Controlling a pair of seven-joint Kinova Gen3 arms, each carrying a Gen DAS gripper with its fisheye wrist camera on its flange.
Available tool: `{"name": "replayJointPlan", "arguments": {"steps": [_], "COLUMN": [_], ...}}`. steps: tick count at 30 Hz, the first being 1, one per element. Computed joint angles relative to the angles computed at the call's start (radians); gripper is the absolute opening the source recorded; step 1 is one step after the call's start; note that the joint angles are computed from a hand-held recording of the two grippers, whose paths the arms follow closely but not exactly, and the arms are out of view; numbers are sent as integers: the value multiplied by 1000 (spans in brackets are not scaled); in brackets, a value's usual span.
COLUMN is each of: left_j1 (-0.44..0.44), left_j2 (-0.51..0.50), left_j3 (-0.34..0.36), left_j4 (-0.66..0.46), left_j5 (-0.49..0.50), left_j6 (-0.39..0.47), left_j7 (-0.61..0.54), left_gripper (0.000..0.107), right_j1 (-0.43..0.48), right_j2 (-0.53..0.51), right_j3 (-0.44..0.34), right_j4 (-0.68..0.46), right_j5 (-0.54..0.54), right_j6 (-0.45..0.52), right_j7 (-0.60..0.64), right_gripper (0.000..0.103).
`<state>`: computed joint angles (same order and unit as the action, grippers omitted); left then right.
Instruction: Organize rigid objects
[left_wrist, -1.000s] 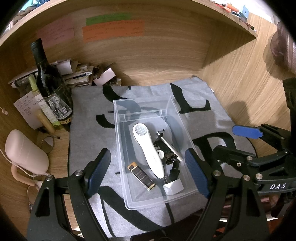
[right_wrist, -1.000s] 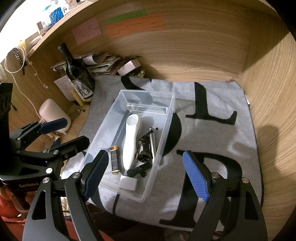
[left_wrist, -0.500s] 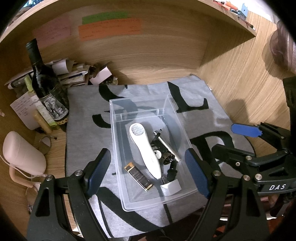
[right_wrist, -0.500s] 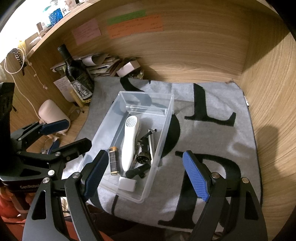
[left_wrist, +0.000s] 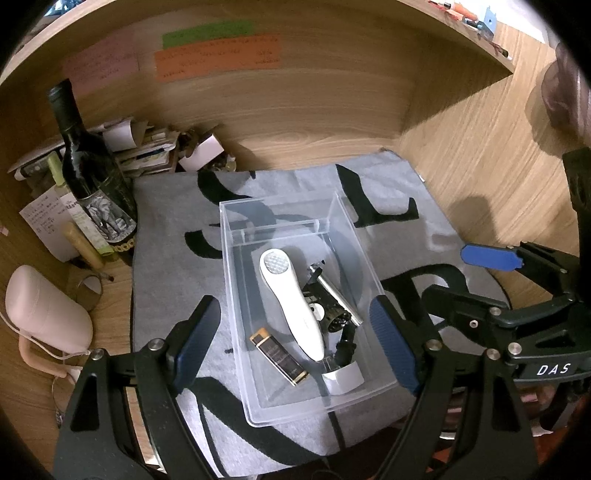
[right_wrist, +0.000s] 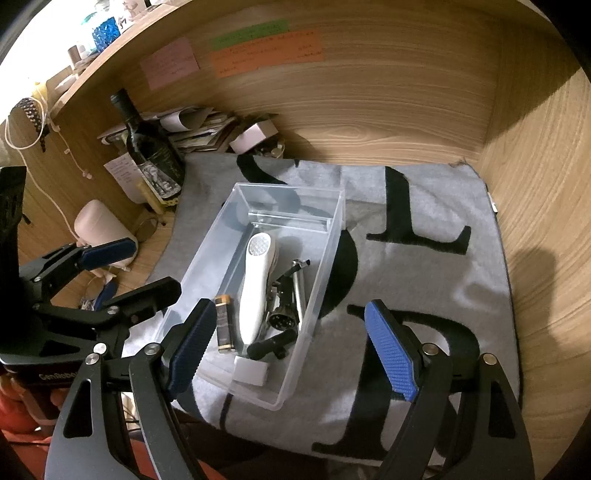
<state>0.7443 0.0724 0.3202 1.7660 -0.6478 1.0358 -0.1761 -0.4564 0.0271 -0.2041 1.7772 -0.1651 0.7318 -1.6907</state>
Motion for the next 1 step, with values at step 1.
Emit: {"name": "replayJointPlan", "arguments": {"steps": [1], "left_j1": [-1], "left_j2": [-1], "left_j3": [0], "left_j4": [0], "left_j5": [3], "left_j6": [-1], "left_j7": [-2], "left_gripper": [84], "right_j1": [0], "right_j2": [1], "right_j3": [0], "right_j4": [-2], "right_j5": [2], "right_j6": [1], "right_j7": [-2], "right_gripper": [80]}}
